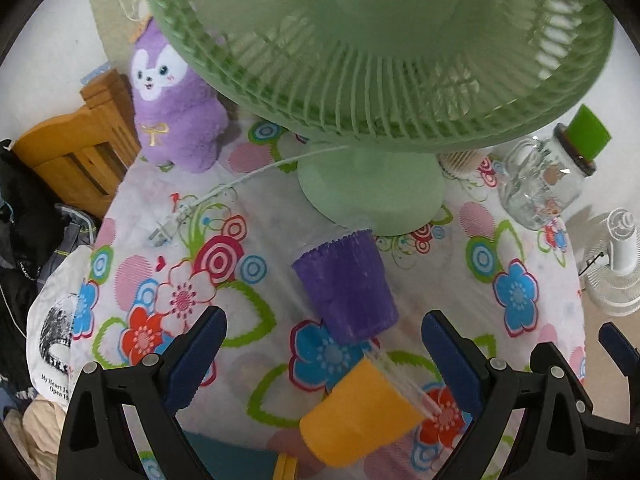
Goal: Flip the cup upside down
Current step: 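Move the left gripper forward around the upright purple cup, then close the left gripper on the purple cup's body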
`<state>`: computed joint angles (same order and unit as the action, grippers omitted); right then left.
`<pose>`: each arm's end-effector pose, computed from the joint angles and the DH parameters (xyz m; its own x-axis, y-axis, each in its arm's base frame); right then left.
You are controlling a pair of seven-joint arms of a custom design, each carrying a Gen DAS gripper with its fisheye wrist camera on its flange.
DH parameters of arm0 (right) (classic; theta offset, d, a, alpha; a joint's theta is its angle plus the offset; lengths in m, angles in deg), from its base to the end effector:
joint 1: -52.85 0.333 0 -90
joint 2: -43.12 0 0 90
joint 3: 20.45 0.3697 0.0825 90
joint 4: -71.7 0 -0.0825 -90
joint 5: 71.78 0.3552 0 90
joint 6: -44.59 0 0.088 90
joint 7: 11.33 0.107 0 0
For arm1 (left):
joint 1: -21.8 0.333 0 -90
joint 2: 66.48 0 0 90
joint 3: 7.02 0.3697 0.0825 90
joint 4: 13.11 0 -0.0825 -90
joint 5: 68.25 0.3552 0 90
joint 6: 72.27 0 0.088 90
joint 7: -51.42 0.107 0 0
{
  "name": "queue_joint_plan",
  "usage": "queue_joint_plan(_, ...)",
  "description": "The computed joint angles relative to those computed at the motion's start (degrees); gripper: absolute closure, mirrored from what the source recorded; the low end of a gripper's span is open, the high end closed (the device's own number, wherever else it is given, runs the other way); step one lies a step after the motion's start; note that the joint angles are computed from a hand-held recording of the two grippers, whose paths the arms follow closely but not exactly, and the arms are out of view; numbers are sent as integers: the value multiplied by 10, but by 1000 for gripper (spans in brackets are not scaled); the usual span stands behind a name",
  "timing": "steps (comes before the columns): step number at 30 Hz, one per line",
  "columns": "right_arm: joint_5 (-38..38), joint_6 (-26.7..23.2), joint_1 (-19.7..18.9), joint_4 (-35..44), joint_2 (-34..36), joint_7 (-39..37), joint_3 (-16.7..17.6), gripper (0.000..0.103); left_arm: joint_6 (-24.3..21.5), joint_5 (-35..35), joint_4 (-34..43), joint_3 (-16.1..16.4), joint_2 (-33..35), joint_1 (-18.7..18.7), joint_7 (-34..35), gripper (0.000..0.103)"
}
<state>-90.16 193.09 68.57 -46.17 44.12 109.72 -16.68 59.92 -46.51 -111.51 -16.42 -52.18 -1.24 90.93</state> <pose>0.5342 0.1952 0.5516 0.0280 -0.9996 0.0001 -0.8457 -0.0238 -0.5331 0.5582 -0.3321 0.5413 0.1106 -0.9931 0.0396 -0.8966 -0.1169 -0.4272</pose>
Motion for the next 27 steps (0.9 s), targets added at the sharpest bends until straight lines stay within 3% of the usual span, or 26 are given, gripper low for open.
queue_joint_plan(17, 73, 16, -2, 14, 68, -55, 4, 0, 5, -48, 43, 16, 73, -4, 56, 11)
queue_joint_plan(27, 80, 8, 2, 19, 79, -57, 3, 0, 10, -46, 52, 23, 96, -10, 74, 39)
